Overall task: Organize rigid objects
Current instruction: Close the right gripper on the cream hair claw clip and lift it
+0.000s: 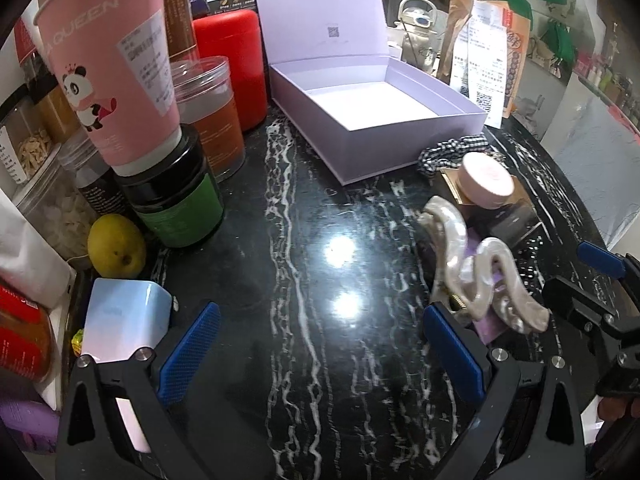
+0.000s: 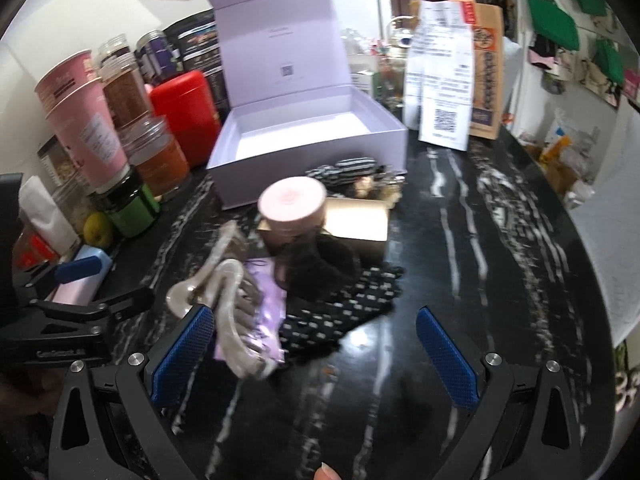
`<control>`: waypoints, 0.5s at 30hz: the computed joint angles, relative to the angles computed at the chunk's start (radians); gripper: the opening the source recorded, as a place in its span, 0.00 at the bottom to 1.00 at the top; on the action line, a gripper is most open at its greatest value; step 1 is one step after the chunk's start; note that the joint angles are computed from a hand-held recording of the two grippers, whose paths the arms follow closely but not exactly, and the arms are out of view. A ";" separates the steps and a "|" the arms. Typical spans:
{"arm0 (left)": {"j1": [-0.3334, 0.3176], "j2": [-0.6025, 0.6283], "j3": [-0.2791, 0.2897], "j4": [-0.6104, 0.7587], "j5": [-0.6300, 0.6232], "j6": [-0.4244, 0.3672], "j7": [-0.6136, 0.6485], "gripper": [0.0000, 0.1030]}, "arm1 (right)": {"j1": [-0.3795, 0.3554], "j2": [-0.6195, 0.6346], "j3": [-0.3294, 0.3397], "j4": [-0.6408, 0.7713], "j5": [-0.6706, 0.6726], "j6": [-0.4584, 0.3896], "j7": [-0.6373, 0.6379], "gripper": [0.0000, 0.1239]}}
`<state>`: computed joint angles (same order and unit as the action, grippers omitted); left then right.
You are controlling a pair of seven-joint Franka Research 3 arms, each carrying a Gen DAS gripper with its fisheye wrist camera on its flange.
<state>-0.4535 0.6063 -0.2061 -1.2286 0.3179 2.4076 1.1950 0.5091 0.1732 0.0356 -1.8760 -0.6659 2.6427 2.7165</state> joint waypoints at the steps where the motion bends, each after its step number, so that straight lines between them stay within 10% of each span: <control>1: 0.004 0.001 -0.001 -0.001 -0.003 -0.001 0.003 1.00 | -0.002 0.010 0.003 0.010 0.010 0.004 -0.013 0.83; 15: 0.071 -0.008 -0.019 -0.031 -0.087 -0.014 0.071 1.00 | 0.042 0.150 -0.022 0.144 0.202 0.062 -0.224 0.78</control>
<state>-0.3827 0.5980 -0.2254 -1.2593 0.2304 2.3940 1.2656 0.5516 0.3232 0.0138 -1.7325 -0.4639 2.7047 2.4929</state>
